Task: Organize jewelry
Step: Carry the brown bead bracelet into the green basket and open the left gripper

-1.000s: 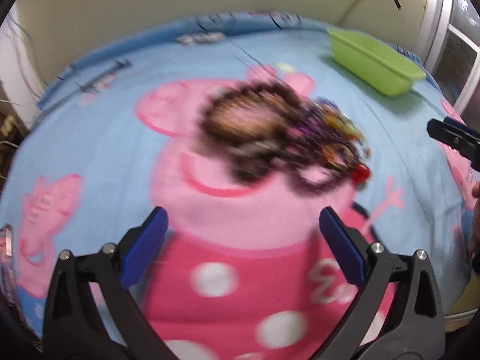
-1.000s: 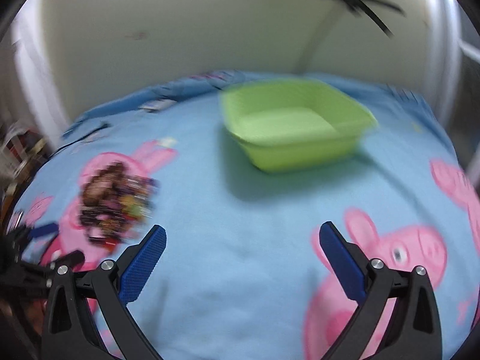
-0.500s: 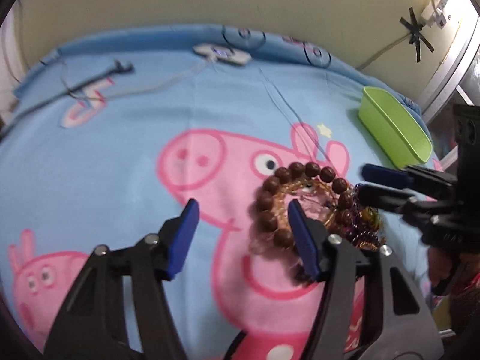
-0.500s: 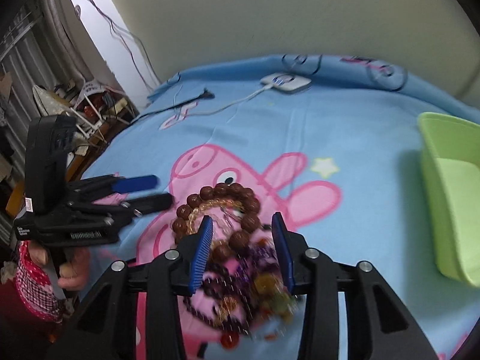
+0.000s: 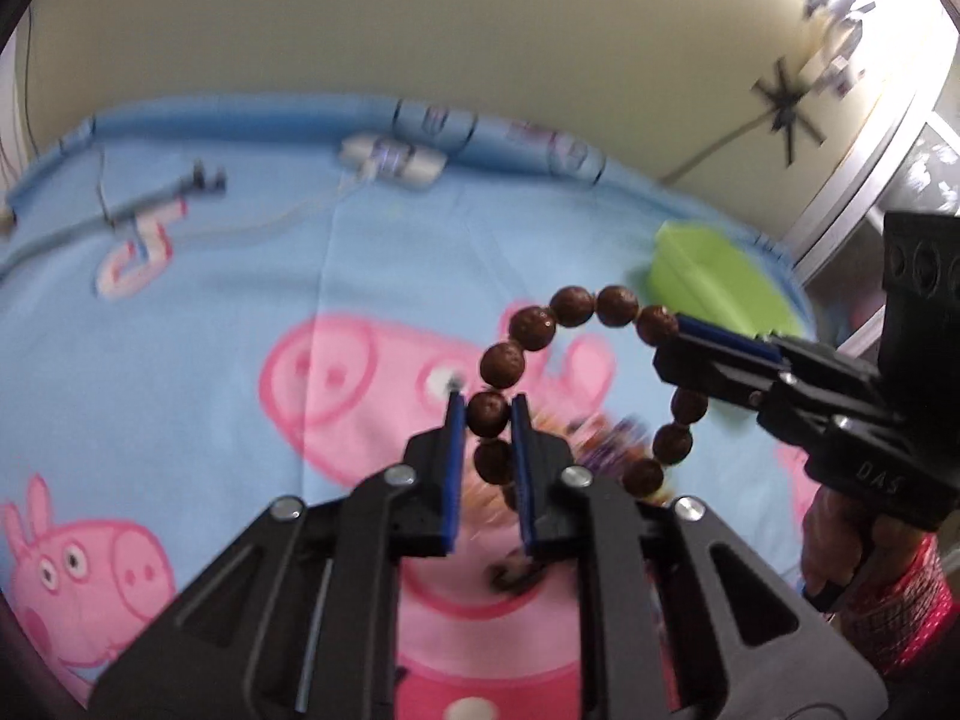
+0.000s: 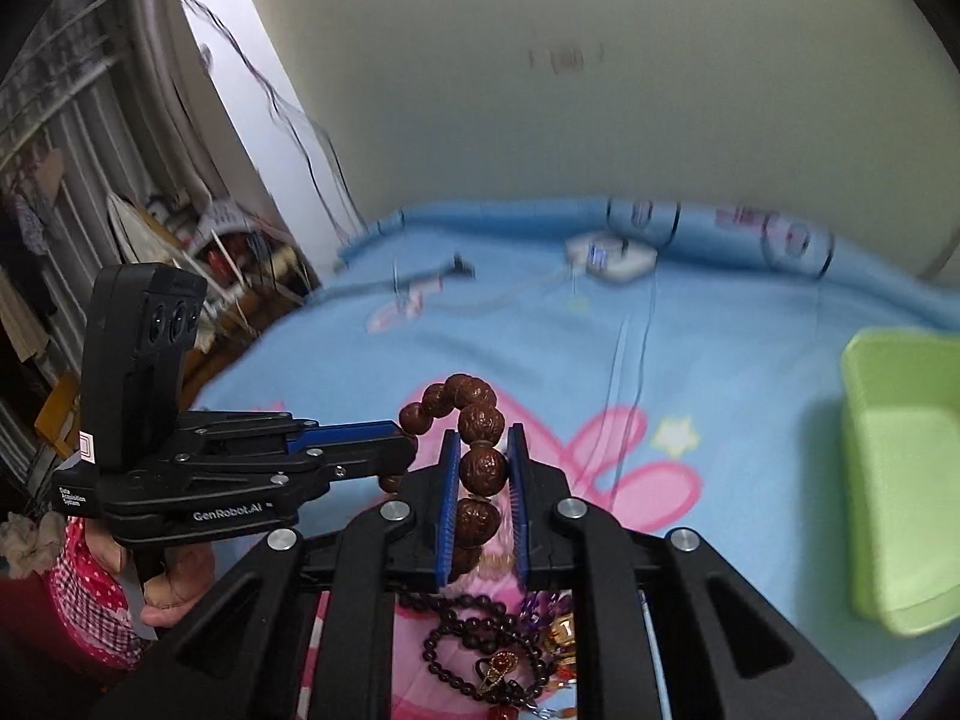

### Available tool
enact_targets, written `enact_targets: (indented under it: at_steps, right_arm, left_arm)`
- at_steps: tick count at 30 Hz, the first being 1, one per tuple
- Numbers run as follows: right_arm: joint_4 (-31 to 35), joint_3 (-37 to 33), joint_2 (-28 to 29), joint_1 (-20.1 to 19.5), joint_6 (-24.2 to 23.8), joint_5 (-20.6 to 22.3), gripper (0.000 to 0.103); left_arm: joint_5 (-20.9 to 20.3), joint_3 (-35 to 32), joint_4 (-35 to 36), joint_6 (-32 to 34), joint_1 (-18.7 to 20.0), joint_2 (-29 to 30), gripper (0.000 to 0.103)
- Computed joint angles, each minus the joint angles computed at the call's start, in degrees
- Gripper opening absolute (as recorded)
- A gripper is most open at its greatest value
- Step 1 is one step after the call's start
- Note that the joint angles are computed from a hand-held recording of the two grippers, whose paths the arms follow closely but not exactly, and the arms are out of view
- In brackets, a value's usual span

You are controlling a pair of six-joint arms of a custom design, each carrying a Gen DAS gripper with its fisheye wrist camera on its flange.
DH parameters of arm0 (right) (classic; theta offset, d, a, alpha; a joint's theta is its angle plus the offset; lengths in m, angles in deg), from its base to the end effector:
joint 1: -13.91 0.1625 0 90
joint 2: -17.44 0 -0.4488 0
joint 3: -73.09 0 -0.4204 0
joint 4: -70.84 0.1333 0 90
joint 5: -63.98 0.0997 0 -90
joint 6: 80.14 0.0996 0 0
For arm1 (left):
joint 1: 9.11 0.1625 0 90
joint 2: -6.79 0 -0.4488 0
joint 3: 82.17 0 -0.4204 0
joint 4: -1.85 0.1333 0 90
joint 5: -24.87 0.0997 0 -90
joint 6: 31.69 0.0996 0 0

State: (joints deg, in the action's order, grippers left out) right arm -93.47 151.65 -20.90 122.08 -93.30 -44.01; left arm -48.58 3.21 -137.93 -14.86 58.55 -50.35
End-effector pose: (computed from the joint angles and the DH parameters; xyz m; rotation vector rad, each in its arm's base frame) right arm 0.3496 -0.7364 0.1469 0.6103 -2.6676 0.8561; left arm -0.1324 -0.7475 0.2884 0.8720 2.6838 -0.5557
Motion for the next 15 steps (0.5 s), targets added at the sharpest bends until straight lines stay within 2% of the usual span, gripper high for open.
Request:
enact_targets:
  at_steps: [6, 15]
  right_arm:
    - [-8.98, 4.01, -5.09, 0.07, -1.90, -3.14, 0.000]
    - [-16.98, 13.19, -14.21, -4.90, 0.03, -10.28, 0.000]
  left_arm:
    - [-2.70, -1.60, -4.54, 2.96, -4.72, 2.43, 0.014]
    - [-5.12, -8.14, -3.96, 3.92, -9.69, 13.94, 0.014]
